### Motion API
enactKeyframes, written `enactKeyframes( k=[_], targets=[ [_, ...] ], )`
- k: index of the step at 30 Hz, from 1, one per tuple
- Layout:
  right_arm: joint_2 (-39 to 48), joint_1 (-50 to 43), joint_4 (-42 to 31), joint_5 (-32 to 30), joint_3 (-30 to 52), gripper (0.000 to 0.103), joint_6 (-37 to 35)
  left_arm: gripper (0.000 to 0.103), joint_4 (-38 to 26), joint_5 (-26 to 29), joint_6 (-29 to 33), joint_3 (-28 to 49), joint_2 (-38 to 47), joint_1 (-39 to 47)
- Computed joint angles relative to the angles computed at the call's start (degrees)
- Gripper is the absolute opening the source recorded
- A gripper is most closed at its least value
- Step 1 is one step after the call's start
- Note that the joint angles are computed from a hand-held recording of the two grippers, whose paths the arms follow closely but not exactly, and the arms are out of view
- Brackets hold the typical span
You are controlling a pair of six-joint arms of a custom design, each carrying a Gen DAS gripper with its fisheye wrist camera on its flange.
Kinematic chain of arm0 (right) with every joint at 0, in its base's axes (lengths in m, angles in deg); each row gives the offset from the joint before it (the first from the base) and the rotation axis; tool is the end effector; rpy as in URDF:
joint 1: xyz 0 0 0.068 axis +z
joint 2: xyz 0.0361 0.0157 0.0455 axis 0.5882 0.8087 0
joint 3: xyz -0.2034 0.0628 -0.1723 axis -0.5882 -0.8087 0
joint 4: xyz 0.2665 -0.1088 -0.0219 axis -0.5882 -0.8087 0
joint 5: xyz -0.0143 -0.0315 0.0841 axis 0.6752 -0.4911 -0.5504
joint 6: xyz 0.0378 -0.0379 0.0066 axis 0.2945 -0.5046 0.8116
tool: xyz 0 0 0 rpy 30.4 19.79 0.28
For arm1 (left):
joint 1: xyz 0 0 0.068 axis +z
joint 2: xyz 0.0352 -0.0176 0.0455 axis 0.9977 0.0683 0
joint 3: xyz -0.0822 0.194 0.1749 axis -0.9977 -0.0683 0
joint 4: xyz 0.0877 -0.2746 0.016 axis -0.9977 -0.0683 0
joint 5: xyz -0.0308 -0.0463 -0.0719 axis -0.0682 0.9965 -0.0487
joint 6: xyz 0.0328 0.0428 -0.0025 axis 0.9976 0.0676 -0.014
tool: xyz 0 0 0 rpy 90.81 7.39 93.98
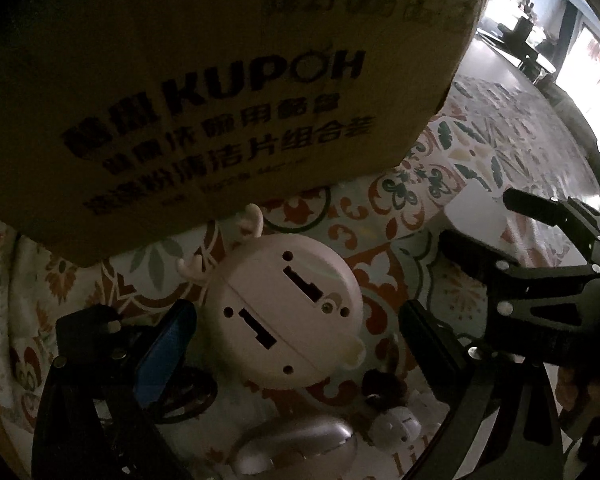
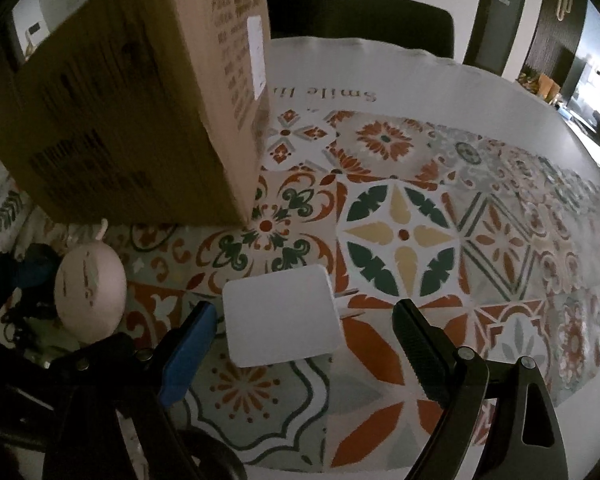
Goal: Organize rigid objects
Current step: 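Grasp the pink round device with the left gripper while the right holds the router, then lower the pink device into the box with the left gripper while the right drops the router in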
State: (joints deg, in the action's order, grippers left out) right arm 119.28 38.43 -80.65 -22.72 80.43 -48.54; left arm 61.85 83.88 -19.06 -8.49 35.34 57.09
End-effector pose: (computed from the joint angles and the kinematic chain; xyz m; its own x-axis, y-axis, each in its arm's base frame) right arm 0.2214 0.0149 0.0838 -0.8379 -0.2669 -0.4761 -0.3191 0.9472 0.0305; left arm 0.1858 -0.0992 0.0867 -0.9310 0.0591 -0.3602 0.0876 0.9941 -0.0632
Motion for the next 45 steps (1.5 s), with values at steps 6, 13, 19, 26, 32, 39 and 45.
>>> enactKeyframes(
  k=[6,13,19,26,32,39,45],
  targets=[
    [4.99,1.39,3.53,0.83,0.66,0.085,0.27,0.095,3.48,-0.62,-0.05,-0.62,2.78,0.17],
    [3.05,1.35,4.83,0.79,-1.19,0.073,0.08,0.074,5.62,-2.41,-0.26,-1.81,1.59,-0.86],
    [-0.79,1.03,4.17,0.76,-3.55,0.073,0.71,0.074,5.53,-3.81,-1.21,-3.89,-1.88,-1.79],
    [-10.29,-1.57,-1.06,-1.37,-5.76,0.073,0.38,0.074,-0.2,-6.84,-3.26,-4.86,-11.42,-4.68],
    [-22.84,-2.82,-9.12,-2.53,-6.35,0.073,0.79,0.074,-8.76,-9.9,-4.75,-4.4,-22.53,-6.97],
    [-35.16,-1.18,-17.73,-2.37,-5.0,0.073,2.86,0.074,-19.8,-12.28,-6.63,-2.92,-34.81,-8.57],
    [-42.94,3.26,-22.91,-0.46,-3.09,0.073,5.91,0.074,-27.41,-14.34,-6.67,-0.97,-42.47,-8.28]
  ],
)
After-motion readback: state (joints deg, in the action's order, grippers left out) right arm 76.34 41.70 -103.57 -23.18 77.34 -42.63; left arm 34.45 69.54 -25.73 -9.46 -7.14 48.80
